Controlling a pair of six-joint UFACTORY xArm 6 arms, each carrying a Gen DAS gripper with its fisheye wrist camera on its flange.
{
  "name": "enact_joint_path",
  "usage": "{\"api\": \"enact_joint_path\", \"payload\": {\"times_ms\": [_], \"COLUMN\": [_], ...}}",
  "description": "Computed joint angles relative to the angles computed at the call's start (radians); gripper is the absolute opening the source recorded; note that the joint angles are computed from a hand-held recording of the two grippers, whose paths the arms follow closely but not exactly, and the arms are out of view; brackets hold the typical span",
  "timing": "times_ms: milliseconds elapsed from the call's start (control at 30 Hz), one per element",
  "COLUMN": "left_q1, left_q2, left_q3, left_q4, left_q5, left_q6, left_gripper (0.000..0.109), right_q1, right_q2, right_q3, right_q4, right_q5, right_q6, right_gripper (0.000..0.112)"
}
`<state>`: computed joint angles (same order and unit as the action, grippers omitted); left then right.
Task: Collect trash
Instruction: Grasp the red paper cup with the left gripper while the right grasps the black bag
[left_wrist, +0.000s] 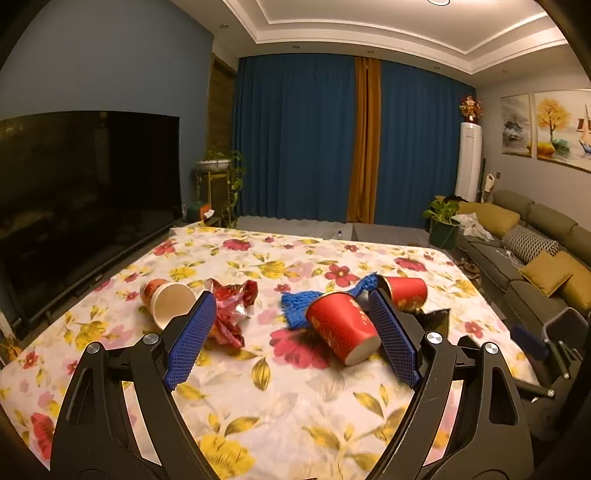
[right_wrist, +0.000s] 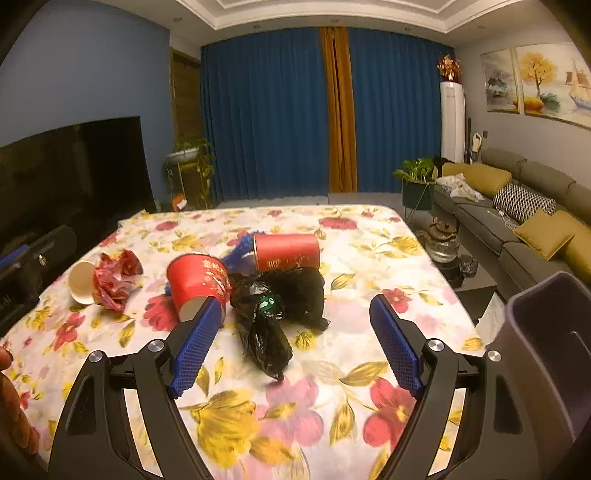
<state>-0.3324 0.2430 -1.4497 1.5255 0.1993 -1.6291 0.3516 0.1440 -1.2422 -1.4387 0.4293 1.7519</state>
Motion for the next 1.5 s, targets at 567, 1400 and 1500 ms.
{"api": "enact_joint_path", "payload": {"times_ms": [567,1400,1500], "left_q1": [0.026,-0.028,-0.06], "left_q2": [0.155,0.241,0.29], "left_q3": [-0.09,-0.162,-0.225], "left_q4": [-0.194,-0.472,-0.627], "left_q5": [-0.023,-0.012,0.021], "left_q6": [0.148,0.429,0.567], "left_gripper": [0.083,0.083,0.083], "right_q1": [-0.049,-0.106,-0.12], "right_q2": [0.246,-0.005,-0.021], "right_q3": [-0.217,-0.016,-0.006], "right_q4": [0.559,-0.028,-0.062], "right_q5": [-0.1,-0.199,-0.212], "right_q6": [-0.582,-0.007,0.043], "right_gripper": [0.056,0.008,0.008]}}
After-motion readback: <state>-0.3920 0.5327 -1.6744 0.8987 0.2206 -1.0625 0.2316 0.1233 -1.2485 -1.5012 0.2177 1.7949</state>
